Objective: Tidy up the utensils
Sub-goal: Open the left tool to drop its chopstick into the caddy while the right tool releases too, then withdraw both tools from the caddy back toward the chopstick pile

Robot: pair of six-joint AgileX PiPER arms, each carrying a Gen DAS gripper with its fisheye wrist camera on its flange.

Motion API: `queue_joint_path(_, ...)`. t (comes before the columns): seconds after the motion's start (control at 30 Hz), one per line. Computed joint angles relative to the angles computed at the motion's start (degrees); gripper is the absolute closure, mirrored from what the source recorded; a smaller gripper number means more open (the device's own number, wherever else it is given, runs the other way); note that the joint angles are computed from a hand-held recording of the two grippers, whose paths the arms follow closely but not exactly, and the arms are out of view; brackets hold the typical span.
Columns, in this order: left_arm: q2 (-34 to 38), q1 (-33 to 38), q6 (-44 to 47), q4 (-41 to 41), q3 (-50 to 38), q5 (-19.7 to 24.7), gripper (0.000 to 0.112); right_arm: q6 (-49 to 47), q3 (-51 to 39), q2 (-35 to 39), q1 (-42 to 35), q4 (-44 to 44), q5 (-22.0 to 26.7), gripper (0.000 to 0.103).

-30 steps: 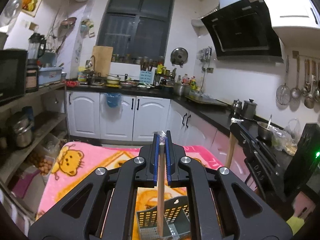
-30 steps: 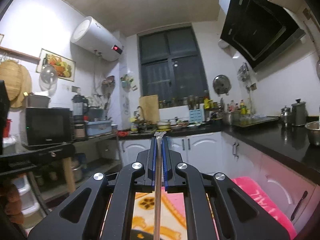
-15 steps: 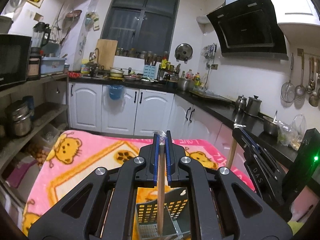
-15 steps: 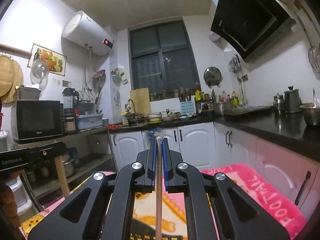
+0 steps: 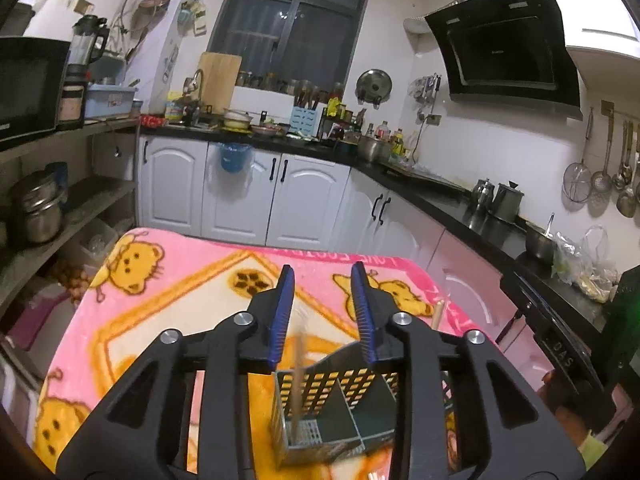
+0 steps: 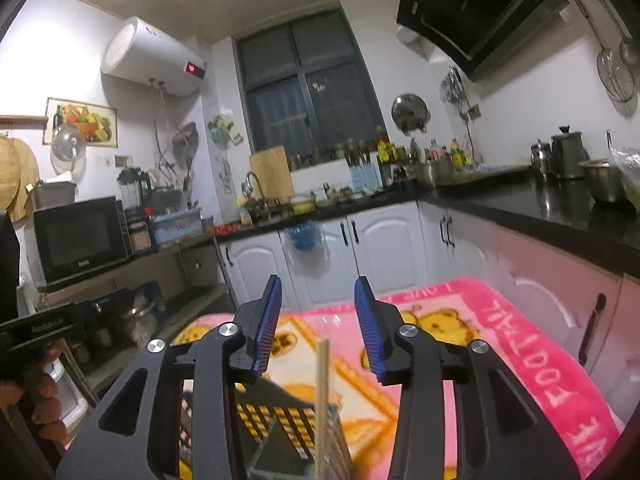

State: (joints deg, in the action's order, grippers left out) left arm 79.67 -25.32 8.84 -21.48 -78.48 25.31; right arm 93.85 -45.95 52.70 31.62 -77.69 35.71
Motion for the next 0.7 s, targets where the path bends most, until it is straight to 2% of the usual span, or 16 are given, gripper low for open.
queue_joint_path(0.07,-0.4,0.4,0.3,-0.6,0.6,0.4,0.081,-3.6,-0.1,-0.9,0.8,4.2,1.2,0.065)
queue_joint_path(0.13,-1.0,1.0,1.0,-1.3,1.1,1.0,0.071,-5.3,0.1,-1.7,2.2,6.4,3.1,0.064)
queue_joint_path(0.43,-4.5,4.0,6.0,-5.6,6.1,2.5,0.043,-6.6,0.2,-4.3,10.4,9.9,12.8,0.058)
queue_joint_path(0.63,-8.4,7.7,11.9,-12.2,10.8,4.3,0.027,-4.6,-0.2,-4.5,21.2,9.2,23.3,0.052)
queue_joint_path(0.7,-9.8,8.6,13.5,-13.8,12.2,4.5,0.025,-3.3,-0.2,-4.5,25.9,8.7,27.2,0.049)
